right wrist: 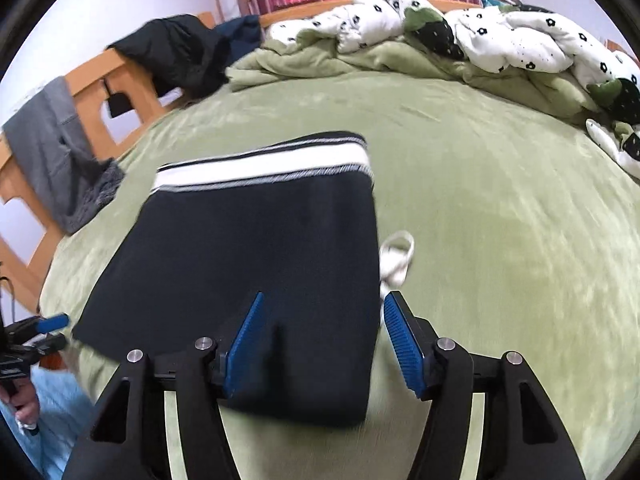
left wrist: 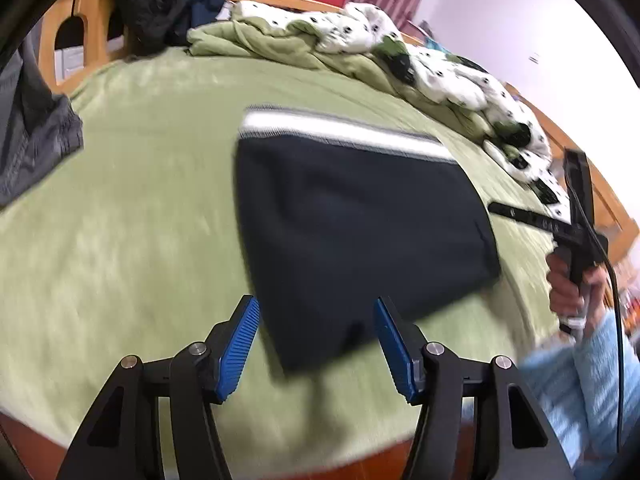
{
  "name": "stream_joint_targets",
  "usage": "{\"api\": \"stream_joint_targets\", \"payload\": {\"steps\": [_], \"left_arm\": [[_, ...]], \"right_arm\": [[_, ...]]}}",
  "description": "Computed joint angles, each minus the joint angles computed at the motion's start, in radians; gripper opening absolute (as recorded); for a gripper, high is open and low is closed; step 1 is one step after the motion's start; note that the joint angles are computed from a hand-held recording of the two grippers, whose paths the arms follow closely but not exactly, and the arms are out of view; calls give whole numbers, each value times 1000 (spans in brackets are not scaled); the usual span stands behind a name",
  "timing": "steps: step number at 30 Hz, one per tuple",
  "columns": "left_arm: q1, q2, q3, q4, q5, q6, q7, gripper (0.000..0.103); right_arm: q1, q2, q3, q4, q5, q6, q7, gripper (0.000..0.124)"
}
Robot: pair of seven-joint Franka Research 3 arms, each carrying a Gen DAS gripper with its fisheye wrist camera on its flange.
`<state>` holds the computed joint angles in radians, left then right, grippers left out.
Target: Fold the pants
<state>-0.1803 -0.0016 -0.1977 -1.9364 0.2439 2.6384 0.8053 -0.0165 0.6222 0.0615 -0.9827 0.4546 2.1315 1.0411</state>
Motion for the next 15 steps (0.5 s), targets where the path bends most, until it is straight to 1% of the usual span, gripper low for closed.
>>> {"api": "stream_joint_targets", "payload": {"steps": [1,3,4,5,6,7,8,9,10,12,13,15], "left_arm": [[3,18,3,26,15,-5,-11,57],[9,61,11,69,42,25,-30,57],[8,76,12,83,54,17,-36,60],[5,107,13,117,62,-33,-37,60],[6,129,12,138,46,-75,-25,60],[9,151,4,147,1,-111,4,61],[10,147,2,127,-20,-96,6,61],[7,127,9,74,-11,-33,-40,61],[6,105,9,38,-19,-2,-66,61],[11,89,2,33,-68,-13,-45,61],[5,74,2,30,-55,-20,-61,60],[-13,50,1,35,32,-42,-131,60]], "right_arm": [[10,42,-6,64,-15,-16,27,61],[39,118,-30,177,-76,-53,85,61],[57,142,-43,207,-123,-72,105,61],[54,147,-35,201,-133,-69,99,60],[42,128,-22,161,-112,-43,84,62],[35,98,-17,107,-98,-12,77,65],[31,84,-18,87,-101,-19,85,66],[20,71,-14,74,-89,-41,89,67],[15,47,-14,37,-82,-34,92,67],[21,-53,-31,-116,-86,31,92,66],[23,-103,-34,-191,-83,69,82,64],[24,-201,-32,-329,-56,141,53,64]]}}
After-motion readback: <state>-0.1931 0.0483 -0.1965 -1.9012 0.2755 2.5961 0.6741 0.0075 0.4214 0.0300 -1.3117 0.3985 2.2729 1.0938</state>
